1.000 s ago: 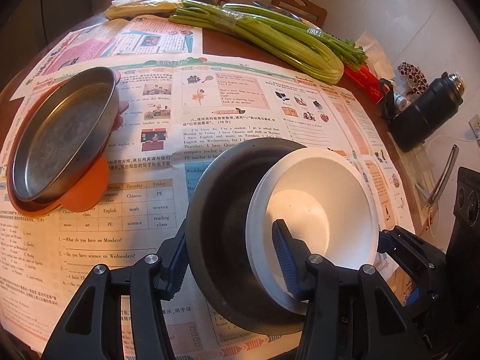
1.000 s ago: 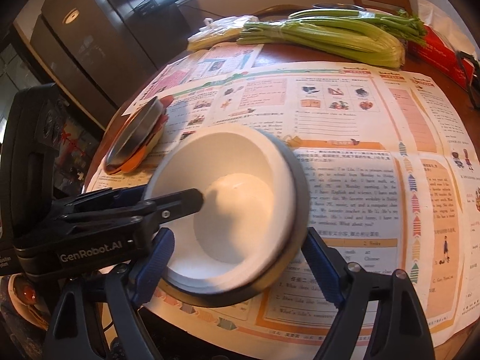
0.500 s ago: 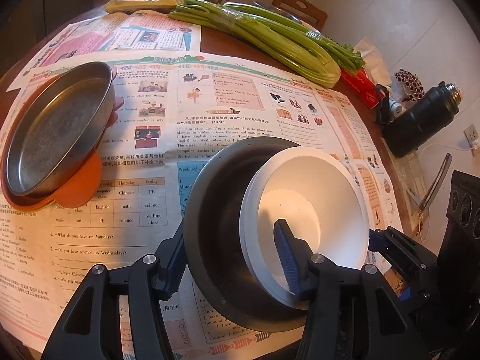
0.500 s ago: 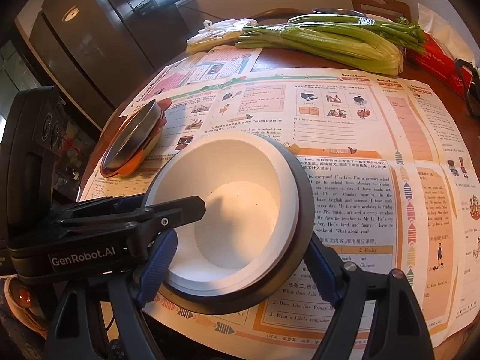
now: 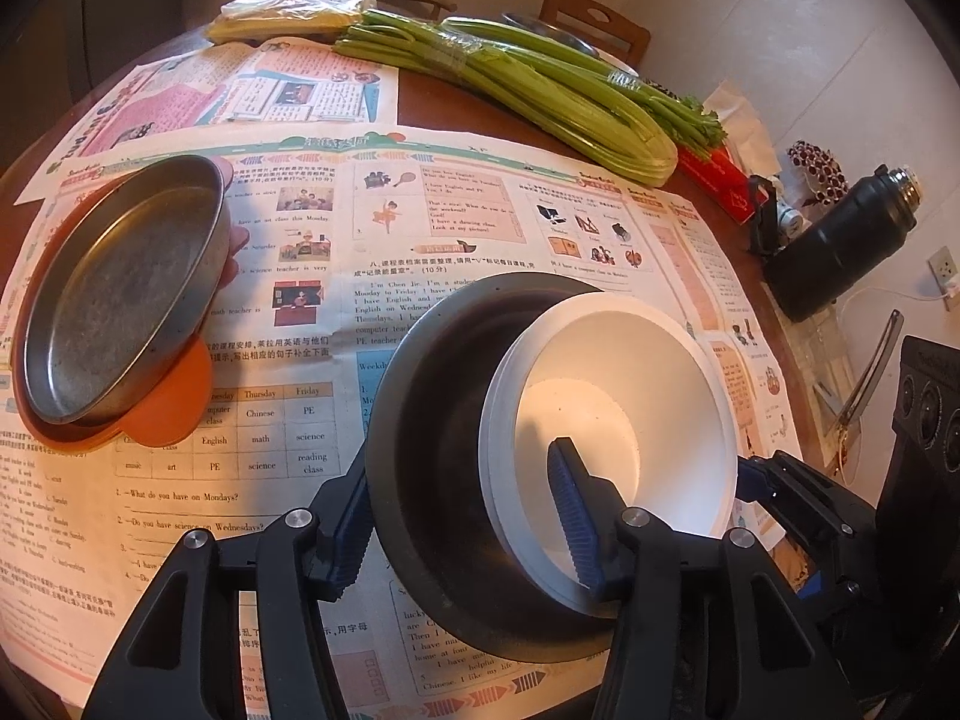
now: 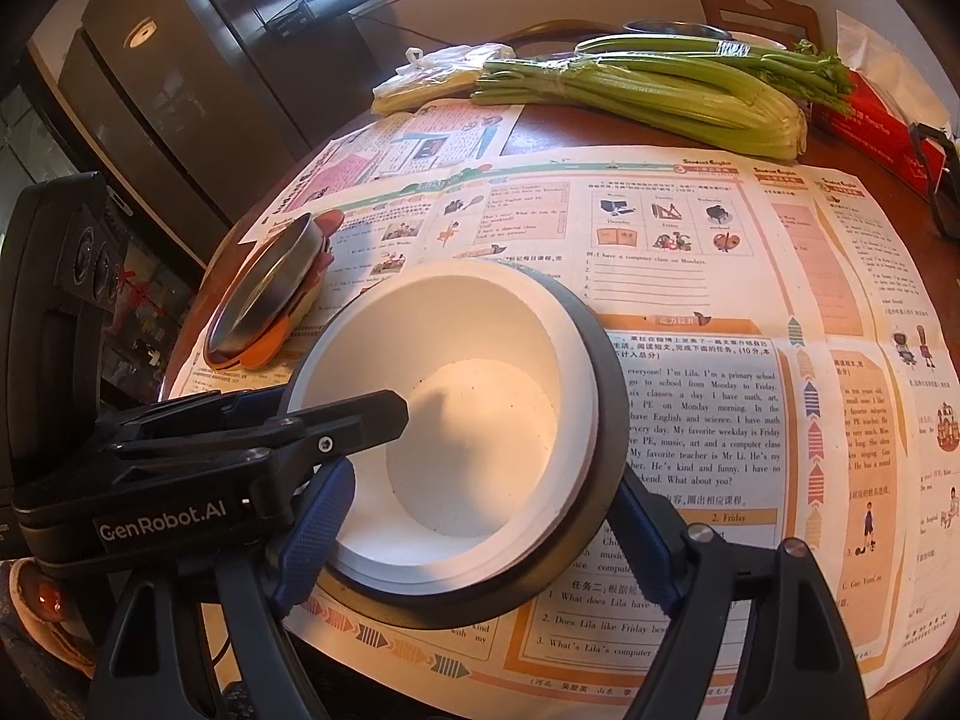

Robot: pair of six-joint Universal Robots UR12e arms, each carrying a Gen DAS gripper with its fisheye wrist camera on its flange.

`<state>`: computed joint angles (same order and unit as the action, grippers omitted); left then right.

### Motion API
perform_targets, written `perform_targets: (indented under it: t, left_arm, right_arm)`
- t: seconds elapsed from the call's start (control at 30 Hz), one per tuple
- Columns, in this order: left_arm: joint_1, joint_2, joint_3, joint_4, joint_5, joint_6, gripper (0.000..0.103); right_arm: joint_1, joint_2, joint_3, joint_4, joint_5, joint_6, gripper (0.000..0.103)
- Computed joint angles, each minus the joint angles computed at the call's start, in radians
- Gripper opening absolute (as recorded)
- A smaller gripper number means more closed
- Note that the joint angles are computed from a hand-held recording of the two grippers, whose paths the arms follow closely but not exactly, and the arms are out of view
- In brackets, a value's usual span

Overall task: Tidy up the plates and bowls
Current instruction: 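Lift the bowl stack and carry it toward the steel pan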

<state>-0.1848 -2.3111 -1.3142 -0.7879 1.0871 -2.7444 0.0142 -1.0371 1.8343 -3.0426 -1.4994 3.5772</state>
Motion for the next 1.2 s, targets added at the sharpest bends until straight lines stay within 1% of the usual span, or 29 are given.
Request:
perform_targets:
  t: [0.5, 0.9, 1.2]
  left_arm:
    - [0.012, -0.006, 0.025, -0.002, -0.002, -0.01, 0.056]
    - [0.035, -0.002, 0.038, 0.014, -0.023, -0.024, 0.056]
    - [0.061, 0.003, 0.049, 0.047, -0.045, -0.044, 0.056]
  right_arm:
    - [0.009, 0.012, -0.037, 0.013, -0.003, -0.01, 0.083]
    - [0.027, 0.021, -0.086, 0.033, -0.012, -0.047, 0.083]
    - [0.043, 0.035, -0.137, 0.033, -0.006, -0.079, 0.083]
